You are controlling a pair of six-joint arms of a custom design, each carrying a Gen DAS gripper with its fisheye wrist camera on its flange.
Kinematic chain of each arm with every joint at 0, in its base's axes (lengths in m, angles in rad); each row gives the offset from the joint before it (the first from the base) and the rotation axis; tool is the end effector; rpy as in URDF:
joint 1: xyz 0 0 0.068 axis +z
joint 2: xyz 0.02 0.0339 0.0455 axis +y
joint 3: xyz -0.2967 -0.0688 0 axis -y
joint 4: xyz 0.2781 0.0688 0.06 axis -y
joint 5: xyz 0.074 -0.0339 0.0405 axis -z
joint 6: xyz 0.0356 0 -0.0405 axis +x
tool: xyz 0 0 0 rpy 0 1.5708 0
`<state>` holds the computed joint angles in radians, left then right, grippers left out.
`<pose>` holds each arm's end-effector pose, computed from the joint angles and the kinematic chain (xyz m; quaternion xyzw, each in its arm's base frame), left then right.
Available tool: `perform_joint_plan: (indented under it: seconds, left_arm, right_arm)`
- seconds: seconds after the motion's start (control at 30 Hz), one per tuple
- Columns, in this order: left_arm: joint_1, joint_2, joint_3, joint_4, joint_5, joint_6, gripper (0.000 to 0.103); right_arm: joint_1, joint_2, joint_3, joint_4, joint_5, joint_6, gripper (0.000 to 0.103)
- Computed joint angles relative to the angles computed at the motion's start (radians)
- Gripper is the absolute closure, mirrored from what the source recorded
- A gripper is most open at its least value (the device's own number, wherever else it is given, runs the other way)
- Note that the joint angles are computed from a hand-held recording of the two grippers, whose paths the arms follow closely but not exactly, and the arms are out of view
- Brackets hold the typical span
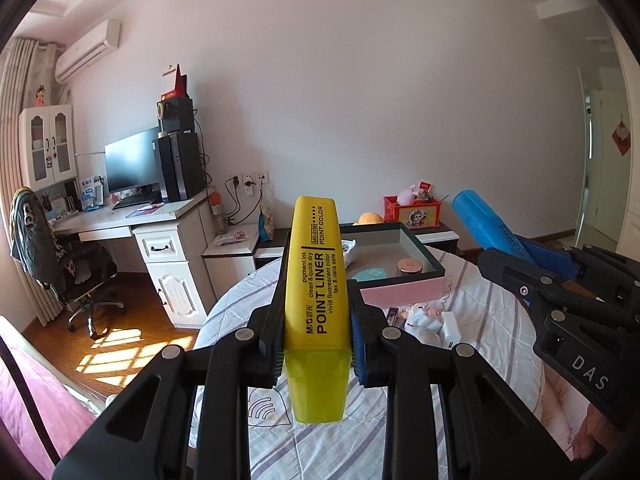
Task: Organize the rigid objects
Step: 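Carry both highlighters into the pink box and open both grippers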
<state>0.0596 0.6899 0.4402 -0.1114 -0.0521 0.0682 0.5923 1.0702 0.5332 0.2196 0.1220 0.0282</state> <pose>0.1775 0.0124 0.2530 -0.0113 0.8224 0.0577 0.5659 0.2108 0.1366 0.2490 -0.1907 0.7865 0.1317 0.5725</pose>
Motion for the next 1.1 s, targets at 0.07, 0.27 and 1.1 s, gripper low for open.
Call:
perform_joint_plan:
  seconds: [0.07,0.27,1.1]
  left_arm:
    - [-0.007,0.058,0.011,0.038,-0.005,0.008,0.077]
    - [0.036,0.384,0.161,0.167,0.045,0.067,0.077]
    - [0.092,1.503,1.174,-0.173,0.048,0.104,0.074]
  right_arm:
    - [-0.020,0.024,0.009,0.011,-0.018,-0.007,0.076]
    - [-0.132,0.161,0.113,0.008,-0.128,-0.045,0.076]
    - [-0.296,1.216,1.225,-0.495,-0.294,-0.062,0.075]
